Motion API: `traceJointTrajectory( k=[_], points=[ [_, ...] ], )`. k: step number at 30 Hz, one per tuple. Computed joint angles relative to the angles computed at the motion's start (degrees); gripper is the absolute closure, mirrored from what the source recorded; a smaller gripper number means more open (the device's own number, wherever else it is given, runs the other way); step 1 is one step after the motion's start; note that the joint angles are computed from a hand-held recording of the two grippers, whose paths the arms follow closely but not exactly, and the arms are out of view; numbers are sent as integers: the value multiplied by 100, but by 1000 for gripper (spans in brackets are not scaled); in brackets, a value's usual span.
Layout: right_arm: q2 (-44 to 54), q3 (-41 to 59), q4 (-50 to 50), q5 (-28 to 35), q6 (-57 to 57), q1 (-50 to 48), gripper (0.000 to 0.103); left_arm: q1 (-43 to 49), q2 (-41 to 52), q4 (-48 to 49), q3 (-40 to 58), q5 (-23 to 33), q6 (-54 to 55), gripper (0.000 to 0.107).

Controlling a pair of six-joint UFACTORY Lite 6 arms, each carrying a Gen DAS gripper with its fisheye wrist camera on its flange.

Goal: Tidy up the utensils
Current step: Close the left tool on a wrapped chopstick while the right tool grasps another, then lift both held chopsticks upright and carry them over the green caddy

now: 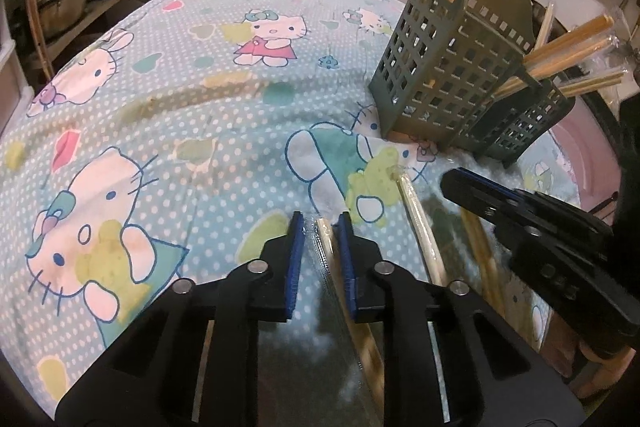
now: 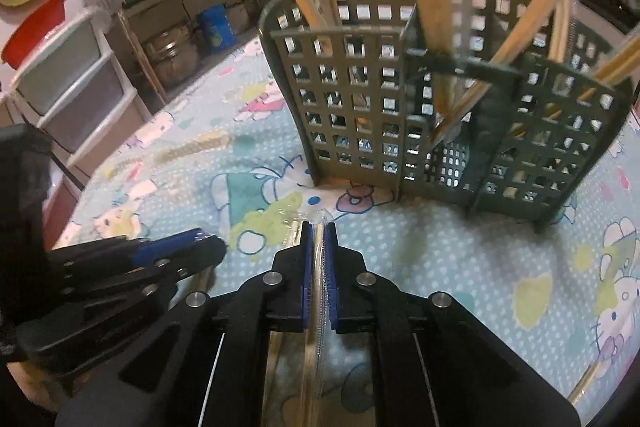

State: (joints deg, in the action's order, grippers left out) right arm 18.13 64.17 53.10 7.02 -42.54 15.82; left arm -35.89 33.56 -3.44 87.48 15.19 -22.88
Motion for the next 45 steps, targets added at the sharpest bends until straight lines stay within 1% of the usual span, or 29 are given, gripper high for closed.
traceJointTrajectory(
  k=[1,2,3,4,6,9,12,13,15,17,22,23,26,29,36,42,45],
  points=[
    [-102,-81,256,-6,-245,-4,97,25,-35,-165,-35,-24,167,103],
    [-243,-184,527,-14,-511,-9,97,68,-120,-570,-142,-129,538,104],
    [-437,-323,945,-7,-929,-31,97,85,-194,-767,-217,-189,721,104],
    [-561,-404,1136,-5,-1116,-38,97,95,-276,-870,-287,-236,823,104],
    [-955,-667,1948,6,-1924,-82,97,114,-564,-1521,-543,-440,1441,105],
    [-1539,-1066,3170,54,-3152,-187,97,121,-938,-1950,-762,-576,1858,105],
    [-2033,-1348,3769,193,-3751,-331,97,113,-1218,-2108,-835,-640,1965,106],
    [-2162,-1413,3776,217,-3766,-365,97,108,-1317,-2125,-875,-661,1966,106],
    [-2486,-1584,3842,240,-3843,-427,97,84,-1510,-1757,-920,-710,1602,106],
    [-2750,-1725,3770,304,-3794,-531,97,46,-1694,-1473,-942,-742,1302,106],
    [-3447,-2107,3494,489,-3544,-865,97,-10,-1896,-1108,-827,-720,962,106],
    [-3574,-2156,3389,531,-3449,-932,97,-54,-1941,-805,-790,-722,668,106],
    [-3997,-2313,3017,629,-3087,-1111,97,-115,-2026,-616,-693,-705,523,106],
    [-4382,-2403,2666,716,-2756,-1266,97,-200,-2066,-182,-555,-684,129,106],
    [-5067,-2599,2334,906,-2413,-1627,97,-411,-2049,923,-180,-580,-887,106],
    [-5403,-2629,2419,1237,-2473,-2118,97,-517,-1977,1217,204,-465,-1071,106],
    [-5548,-2635,2552,1400,-2568,-2356,97,-546,-1924,1211,416,-388,-997,106]
  ],
)
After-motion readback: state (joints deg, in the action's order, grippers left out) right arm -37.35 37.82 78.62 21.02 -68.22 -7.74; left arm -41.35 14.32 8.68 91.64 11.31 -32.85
